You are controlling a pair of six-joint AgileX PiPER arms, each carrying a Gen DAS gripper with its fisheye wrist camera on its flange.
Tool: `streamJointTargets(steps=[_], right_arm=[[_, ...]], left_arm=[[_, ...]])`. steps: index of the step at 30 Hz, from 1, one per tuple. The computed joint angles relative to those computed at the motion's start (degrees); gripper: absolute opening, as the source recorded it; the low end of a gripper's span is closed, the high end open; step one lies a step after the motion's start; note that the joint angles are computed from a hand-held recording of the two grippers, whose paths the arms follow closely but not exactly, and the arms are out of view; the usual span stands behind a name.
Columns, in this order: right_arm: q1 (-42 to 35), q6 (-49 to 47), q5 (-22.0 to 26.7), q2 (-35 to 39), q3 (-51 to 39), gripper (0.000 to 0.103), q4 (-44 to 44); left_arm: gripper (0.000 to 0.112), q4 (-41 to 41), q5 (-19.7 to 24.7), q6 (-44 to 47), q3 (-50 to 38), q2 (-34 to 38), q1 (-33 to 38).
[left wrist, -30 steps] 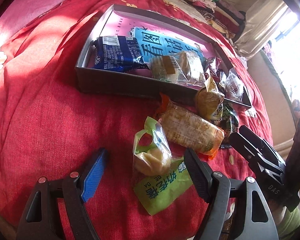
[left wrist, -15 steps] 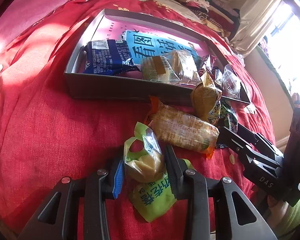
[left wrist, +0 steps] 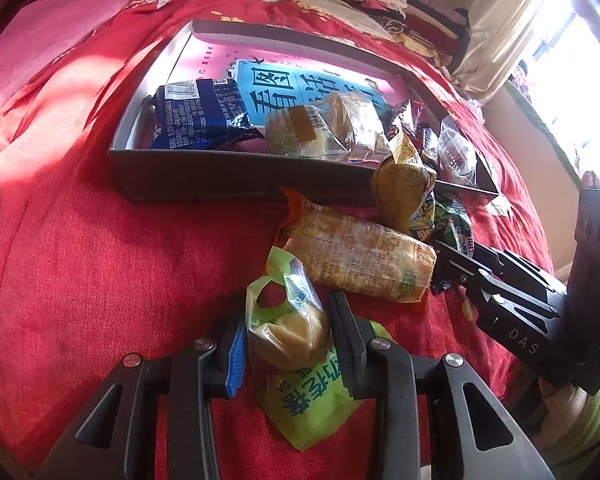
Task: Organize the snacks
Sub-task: 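Grasp the green-handled bag with left tool while right tool grasps green packet, then carry the green-handled bag over the tray with left tool while right tool carries green packet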
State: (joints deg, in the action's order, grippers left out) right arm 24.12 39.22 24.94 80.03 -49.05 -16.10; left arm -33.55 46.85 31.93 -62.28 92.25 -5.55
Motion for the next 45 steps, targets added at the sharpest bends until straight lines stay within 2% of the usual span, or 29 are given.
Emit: streamJointTargets(steps=[3, 10, 15, 29, 45], right_arm=[[-0.6, -0.9, -1.1, -1.5, 0.9, 0.033, 1.3], [-2.2, -0.8, -2.4, -5.1, 2.6, 0.032, 2.3], [-2.1, 1.6, -3.0, -7.4, 3.3, 0.032, -0.4], [-1.7, 4.2, -3.9, -8.5, 2.3, 0.032, -4.6], [-2.2, 1.6, -3.4, -5.5, -1.3, 0.032, -3.0]], left_arm=[[0.036, -1.3, 0.9, 1.6, 0.0, -0.1, 1.0], [0.036, -4.1, 3.3, 3.5, -0.8, -0.8, 3.7], [0.034, -6.1, 3.3, 5.3, -1.3, -3.6, 5.6], [0.034, -7.9, 0.9, 6.2, -4.9, -6.8, 8.8], [0.034, -6.8, -2.0, 2.5, -10.9, -1.7, 7.8]])
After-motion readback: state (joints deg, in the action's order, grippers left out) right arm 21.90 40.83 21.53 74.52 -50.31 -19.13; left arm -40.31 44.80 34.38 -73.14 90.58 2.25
